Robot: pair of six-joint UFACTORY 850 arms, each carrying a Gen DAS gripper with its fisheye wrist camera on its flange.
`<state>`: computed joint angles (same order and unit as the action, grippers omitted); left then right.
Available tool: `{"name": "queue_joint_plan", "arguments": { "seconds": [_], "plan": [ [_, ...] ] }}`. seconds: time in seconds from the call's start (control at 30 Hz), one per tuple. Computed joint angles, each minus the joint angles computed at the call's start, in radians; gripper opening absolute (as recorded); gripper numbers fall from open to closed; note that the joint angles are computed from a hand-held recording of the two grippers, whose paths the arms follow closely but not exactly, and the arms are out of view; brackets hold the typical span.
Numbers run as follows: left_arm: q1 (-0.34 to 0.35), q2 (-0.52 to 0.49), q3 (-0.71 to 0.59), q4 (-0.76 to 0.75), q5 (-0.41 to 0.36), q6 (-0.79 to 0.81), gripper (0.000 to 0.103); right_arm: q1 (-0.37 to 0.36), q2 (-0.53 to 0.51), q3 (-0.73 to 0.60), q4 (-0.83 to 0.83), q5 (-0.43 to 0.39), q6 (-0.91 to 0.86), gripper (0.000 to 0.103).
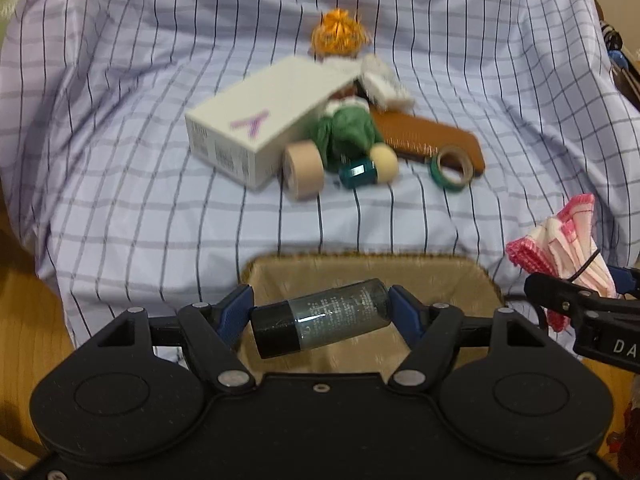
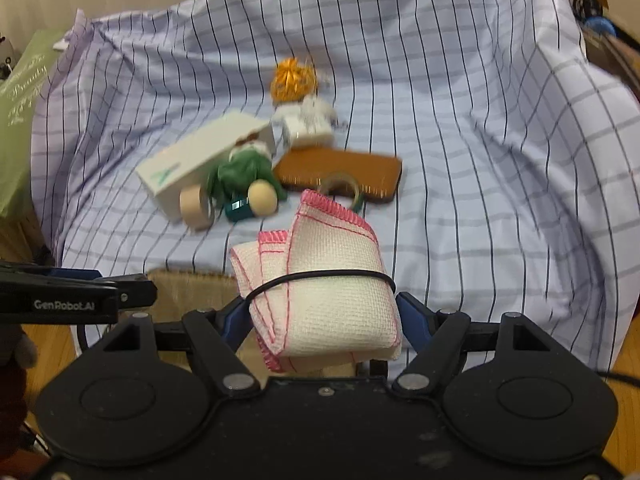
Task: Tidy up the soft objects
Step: 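Carry the bottle into the basket and open the left gripper while the right carries the towel, then lower the towel into the basket and open the right gripper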
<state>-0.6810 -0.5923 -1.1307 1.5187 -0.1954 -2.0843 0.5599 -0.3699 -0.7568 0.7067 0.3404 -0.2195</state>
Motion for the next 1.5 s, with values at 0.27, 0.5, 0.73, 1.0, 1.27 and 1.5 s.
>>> {"name": "queue_joint_plan", "arguments": {
  "seconds": [0.27,0.5,0.73,1.0,1.27,1.5],
  "plan": [
    [-0.001,-0.031,-0.003,-0.357,0.053,0.343,0.069,0.009,-0.019,-0.006,0.007,-0.052,-0.007,0.075],
    [-0.001,-0.052,-0.012,-0.636,0.049,0.621,0.069,0.007,-0.046,-0.033,-0.067,-0.094,0.044,0.075],
    [-0.002,-0.071,-0.027,-0.750,0.035,0.742,0.069,0.009,-0.068,-0.054,-0.115,-0.117,0.071,0.075],
    [-0.006,-0.075,-0.034,-0.771,0.021,0.780,0.070,0.005,-0.081,-0.066,-0.118,-0.138,0.073,0.075],
    [-0.011,-0.071,-0.032,-0.783,0.011,0.800,0.071,0.002,-0.088,-0.069,-0.173,-0.145,0.131,0.076],
    [-0.017,-0.068,-0.032,-0.752,0.001,0.770,0.072,0.000,-0.082,-0.060,-0.274,-0.131,0.232,0.078]
  ]
}}
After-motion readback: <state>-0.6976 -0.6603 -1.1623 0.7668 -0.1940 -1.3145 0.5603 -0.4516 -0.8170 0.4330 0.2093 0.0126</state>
